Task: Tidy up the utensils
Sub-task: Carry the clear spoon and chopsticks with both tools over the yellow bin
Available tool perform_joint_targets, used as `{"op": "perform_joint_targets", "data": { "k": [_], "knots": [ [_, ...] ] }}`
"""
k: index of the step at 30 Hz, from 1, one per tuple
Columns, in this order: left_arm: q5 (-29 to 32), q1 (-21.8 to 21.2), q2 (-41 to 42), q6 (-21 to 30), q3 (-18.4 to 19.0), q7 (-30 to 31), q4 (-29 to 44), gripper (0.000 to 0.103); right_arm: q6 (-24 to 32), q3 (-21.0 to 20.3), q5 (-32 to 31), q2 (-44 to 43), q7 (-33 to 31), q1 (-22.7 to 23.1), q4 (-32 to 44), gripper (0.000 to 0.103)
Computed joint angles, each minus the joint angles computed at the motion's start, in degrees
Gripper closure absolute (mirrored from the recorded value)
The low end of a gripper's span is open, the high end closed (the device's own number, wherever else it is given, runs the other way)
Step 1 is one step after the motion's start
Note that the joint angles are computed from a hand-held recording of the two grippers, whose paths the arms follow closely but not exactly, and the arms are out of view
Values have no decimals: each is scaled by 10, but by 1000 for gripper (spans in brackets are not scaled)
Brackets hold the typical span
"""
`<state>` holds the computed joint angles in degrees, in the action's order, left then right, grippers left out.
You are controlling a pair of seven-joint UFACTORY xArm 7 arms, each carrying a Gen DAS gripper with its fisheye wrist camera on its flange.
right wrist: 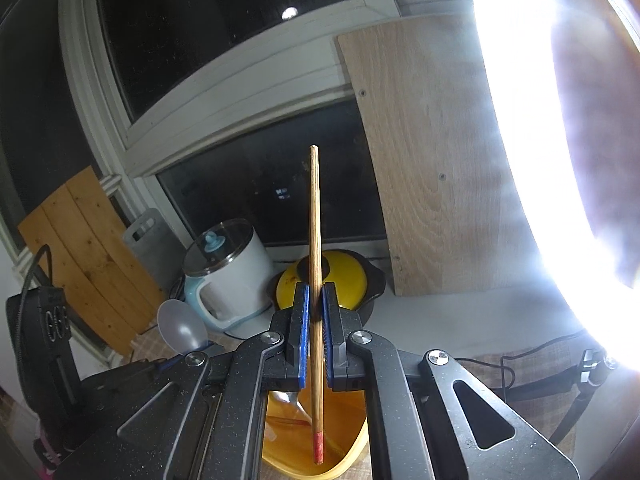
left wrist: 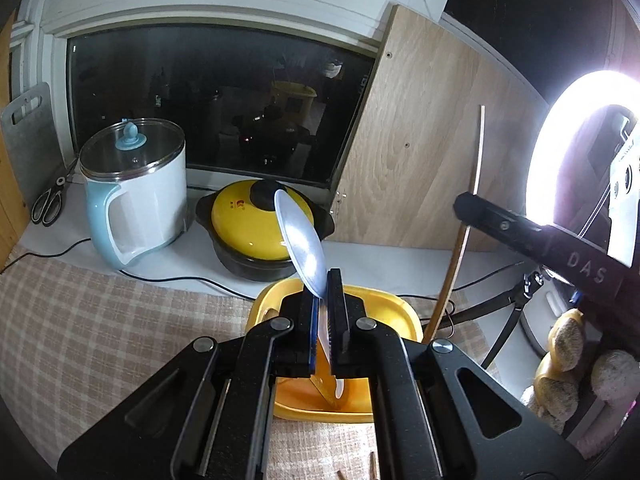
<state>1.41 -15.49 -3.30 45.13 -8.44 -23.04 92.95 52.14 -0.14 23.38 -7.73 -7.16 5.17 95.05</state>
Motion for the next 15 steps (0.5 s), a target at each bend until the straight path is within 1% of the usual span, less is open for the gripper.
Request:
{"op": "perform_joint_targets", "data": {
  "k": [15],
  "knots": [
    [-7, -4, -14, 2, -3, 9, -33, 102, 37, -9, 15, -19, -16, -3, -51, 98]
  ]
}}
